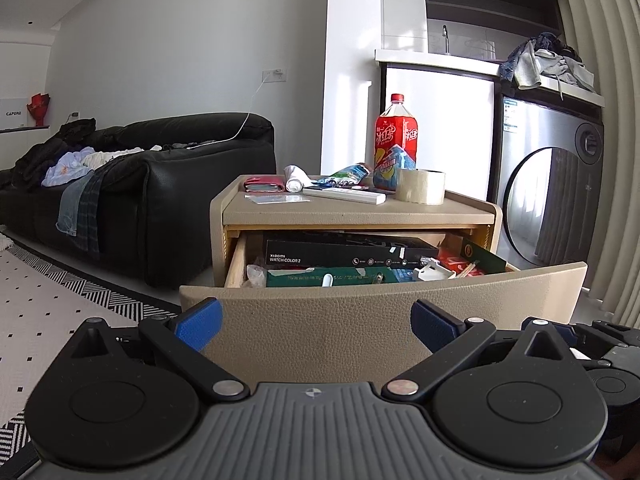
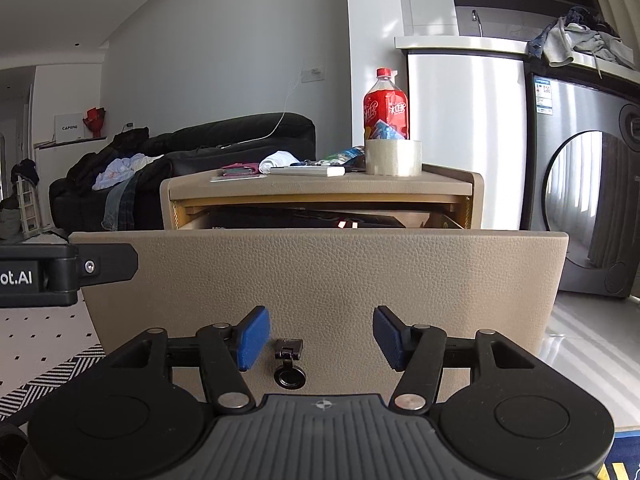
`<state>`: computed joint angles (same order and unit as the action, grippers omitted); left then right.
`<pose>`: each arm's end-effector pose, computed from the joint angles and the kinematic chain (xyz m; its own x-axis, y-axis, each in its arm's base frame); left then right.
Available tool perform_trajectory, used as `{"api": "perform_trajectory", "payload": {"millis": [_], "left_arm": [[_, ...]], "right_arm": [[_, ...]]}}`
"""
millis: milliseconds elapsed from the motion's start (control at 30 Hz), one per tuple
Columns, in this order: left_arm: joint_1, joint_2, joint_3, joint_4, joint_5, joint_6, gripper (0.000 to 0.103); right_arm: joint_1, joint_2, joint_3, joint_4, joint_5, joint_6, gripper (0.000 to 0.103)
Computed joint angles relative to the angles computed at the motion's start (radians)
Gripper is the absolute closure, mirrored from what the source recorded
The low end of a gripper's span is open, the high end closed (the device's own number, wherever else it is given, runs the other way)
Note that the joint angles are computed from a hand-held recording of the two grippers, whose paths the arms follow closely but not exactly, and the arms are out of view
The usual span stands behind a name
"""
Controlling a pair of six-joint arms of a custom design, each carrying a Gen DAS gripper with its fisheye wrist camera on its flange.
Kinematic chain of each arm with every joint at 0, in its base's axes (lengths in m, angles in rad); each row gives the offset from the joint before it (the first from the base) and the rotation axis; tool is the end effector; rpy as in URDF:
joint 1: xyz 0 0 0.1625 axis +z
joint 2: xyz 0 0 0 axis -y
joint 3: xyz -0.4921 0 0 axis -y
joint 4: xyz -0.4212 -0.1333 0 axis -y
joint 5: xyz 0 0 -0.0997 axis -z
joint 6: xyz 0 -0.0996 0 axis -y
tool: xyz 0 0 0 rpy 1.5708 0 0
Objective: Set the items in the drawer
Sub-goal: 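Withdraw the right gripper from the handle while the left gripper moves over the nightstand top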
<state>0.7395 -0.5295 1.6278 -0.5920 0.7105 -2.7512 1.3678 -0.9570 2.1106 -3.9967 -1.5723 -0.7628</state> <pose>-0.3209 -0.5754 -0.0827 -0.7231 0.1568 -0.6728 0.6850 0.2889 -0.6689 0.0138 -0.5936 0.2457 -0.7488 -0.0523 0.6607 -0.6337 0.3485 -0.6906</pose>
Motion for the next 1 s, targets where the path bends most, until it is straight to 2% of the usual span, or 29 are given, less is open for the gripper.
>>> {"api": "perform_trajectory", "payload": {"millis": [133,400,600,833,1000], "left_arm": [[0.000,-0.004,-0.010,-0.022,0.009,0.045,0.000],[0.011,-0.009,-0.035,-0.035,0.035,0.106,0.000],[0.027,-0.007,-0.060,-0.088,0.054,0.215,0.000],[0.062,0.006,-0.135,-0.059,0.105,0.258,0.000],[0.082,0.023,-0.214,0.012,0.142,0.257,0.000]], "right_arm": [[0.001,-0.015,-0.001,0.001,0.010,0.005,0.038],[0.001,-0.037,-0.015,-0.005,0.037,0.007,0.028],[-0.008,-0.042,-0.030,-0.012,0.074,0.000,0.025],[-0.016,-0.043,-0.053,0.005,0.110,-0.003,0.024],[-0.019,-0.037,-0.074,0.007,0.121,0.002,0.024]]}}
